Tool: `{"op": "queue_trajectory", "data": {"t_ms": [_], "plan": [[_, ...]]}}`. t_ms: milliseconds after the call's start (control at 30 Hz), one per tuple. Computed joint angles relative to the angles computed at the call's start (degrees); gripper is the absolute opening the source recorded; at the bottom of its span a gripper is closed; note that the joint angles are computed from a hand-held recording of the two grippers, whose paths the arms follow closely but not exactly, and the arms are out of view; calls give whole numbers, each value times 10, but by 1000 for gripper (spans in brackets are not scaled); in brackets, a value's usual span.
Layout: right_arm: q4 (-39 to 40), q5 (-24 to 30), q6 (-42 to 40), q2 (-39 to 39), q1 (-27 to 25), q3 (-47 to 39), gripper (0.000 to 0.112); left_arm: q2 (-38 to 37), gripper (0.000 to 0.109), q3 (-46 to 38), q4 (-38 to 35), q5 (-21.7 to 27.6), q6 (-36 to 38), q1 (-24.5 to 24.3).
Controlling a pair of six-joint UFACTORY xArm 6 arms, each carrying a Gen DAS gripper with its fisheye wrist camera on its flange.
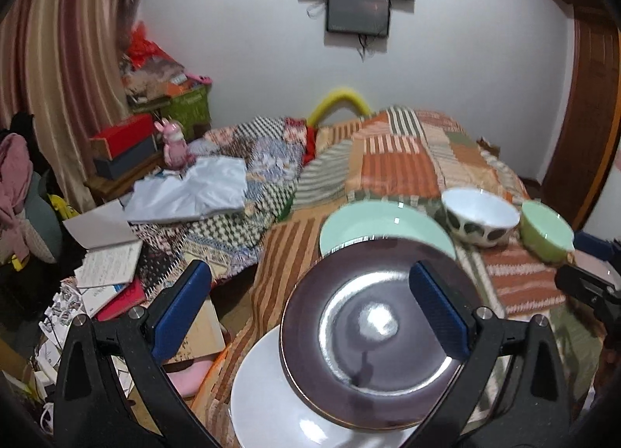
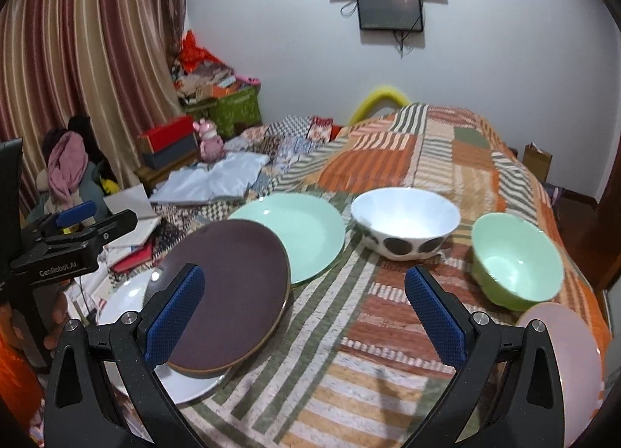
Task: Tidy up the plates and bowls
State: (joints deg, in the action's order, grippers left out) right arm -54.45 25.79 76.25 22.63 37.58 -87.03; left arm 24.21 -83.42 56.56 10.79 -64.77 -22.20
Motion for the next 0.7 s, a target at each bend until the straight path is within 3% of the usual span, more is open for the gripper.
{"op": "queue_trajectory", "data": {"t_ms": [133,233,300,467,700], "plan": [[63,5,-63,43,0,-43,102,25,103,-2,-160,-5,157,3],[119,9,-117,73,-1,-73,96,42,100,-7,-260,0,251,5],[171,13,-164,95,-2,-93,90,50,90,-12,-316,9,306,3],[264,19,-236,123,-7,-114,72,63,78,-14,-499,28,474,-1],[353,7,-291,124,-9,-98,53,82,50,-36,-639,54,601,-3]]}}
